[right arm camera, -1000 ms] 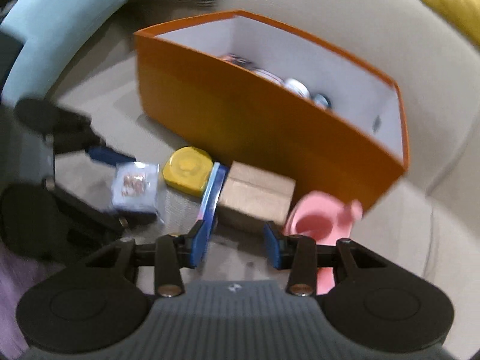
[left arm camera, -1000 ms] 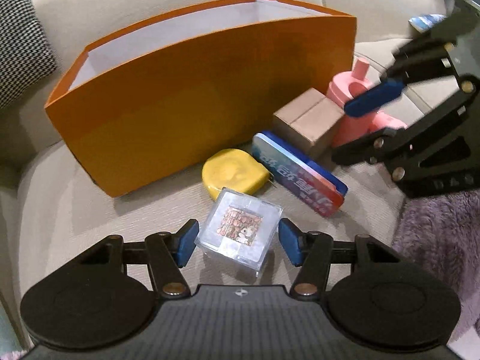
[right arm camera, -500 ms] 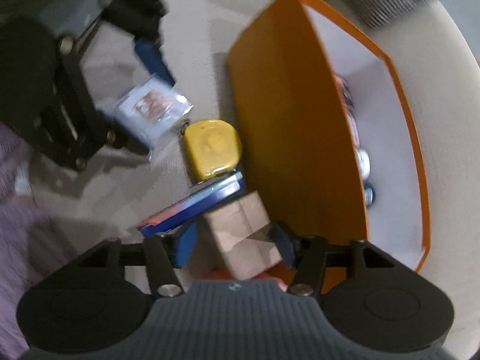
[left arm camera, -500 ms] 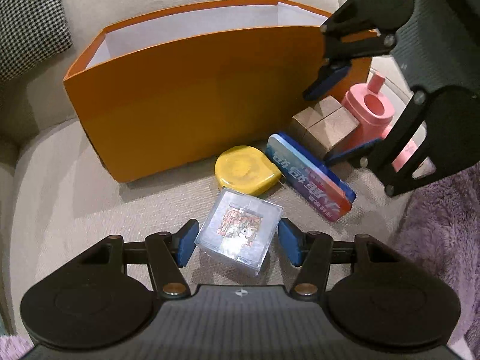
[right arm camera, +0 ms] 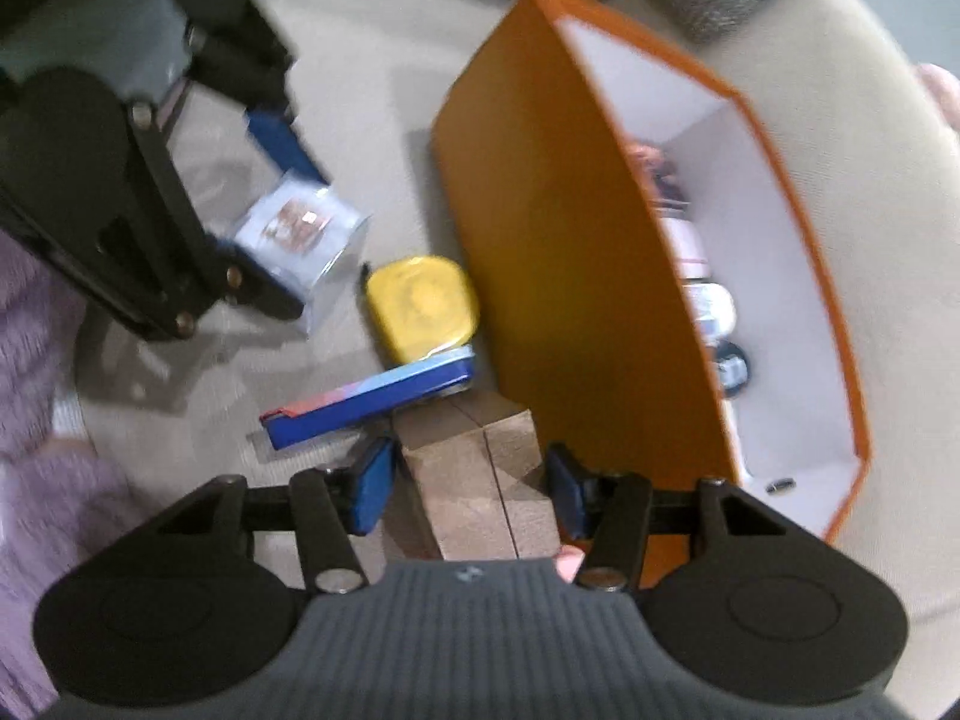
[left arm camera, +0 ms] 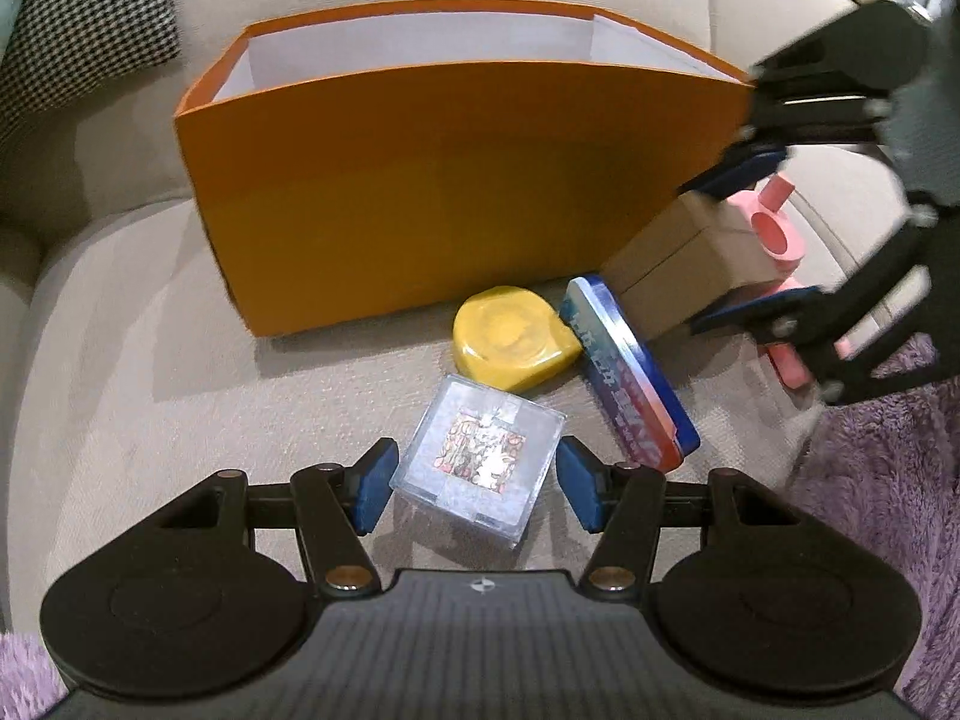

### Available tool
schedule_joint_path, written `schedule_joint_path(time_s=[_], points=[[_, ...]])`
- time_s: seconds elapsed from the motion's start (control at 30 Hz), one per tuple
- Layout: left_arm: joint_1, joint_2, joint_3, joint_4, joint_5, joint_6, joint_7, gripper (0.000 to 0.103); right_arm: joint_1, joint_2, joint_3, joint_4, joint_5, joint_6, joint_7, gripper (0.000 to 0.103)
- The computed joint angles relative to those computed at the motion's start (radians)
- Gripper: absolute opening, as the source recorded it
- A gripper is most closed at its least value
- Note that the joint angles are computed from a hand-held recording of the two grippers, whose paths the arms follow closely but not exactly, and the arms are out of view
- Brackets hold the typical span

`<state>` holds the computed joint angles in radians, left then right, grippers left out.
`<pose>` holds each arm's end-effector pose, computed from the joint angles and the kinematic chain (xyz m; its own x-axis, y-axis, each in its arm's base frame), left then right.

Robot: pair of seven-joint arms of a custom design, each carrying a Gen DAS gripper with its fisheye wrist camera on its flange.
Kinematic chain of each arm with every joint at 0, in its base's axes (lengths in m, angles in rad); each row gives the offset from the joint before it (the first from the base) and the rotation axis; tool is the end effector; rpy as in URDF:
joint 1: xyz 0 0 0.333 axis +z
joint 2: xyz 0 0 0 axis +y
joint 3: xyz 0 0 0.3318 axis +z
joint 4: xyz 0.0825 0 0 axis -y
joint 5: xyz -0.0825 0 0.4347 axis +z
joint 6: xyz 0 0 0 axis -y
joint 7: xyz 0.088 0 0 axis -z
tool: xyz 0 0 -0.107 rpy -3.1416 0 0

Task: Organize rigid objects
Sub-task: 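Grasp the clear acrylic cube with the left gripper while the right holds the kraft box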

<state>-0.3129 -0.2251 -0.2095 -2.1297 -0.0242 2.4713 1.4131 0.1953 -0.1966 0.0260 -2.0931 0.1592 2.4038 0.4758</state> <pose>0.4961 -0.2946 0.5643 -0.3663 -0.9285 0.0604 -0.8000 0.2811 -0.5300 0.5686 0.1299 0.5629 0.8544 -0.3768 0.3580 -0.2525 -0.9029 -0.3478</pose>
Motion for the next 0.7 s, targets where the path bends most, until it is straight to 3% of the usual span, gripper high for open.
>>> schedule_joint_path(time_s=[0.17,0.3,0.5,0.57,0.7], points=[[-0.010,-0.020,0.016,-0.002,-0.071,-0.040,0.007,0.066,0.000,-0.137,0.031,-0.173,-0.044,0.126,0.021,0.054],[-0.012,-0.046,0.009,-0.019,-0.069,-0.051,0.006,0.066,-0.079,-0.201,0.139,-0.328,-0.248,0.345,0.230,0.049],[-0.022,-0.071,0.005,-0.033,-0.059,-0.067,-0.016,0.066,-0.115,-0.348,0.208,-0.501,-0.350,0.486,0.429,0.048],[-0.027,-0.073,0.009,-0.034,-0.070,-0.082,-0.016,0.066,-0.120,-0.370,0.225,-0.526,-0.369,0.486,0.444,0.048],[-0.036,-0.090,0.009,-0.048,-0.082,-0.082,-0.014,0.066,-0.005,-0.363,0.117,-0.481,-0.221,0.346,0.455,0.048]])
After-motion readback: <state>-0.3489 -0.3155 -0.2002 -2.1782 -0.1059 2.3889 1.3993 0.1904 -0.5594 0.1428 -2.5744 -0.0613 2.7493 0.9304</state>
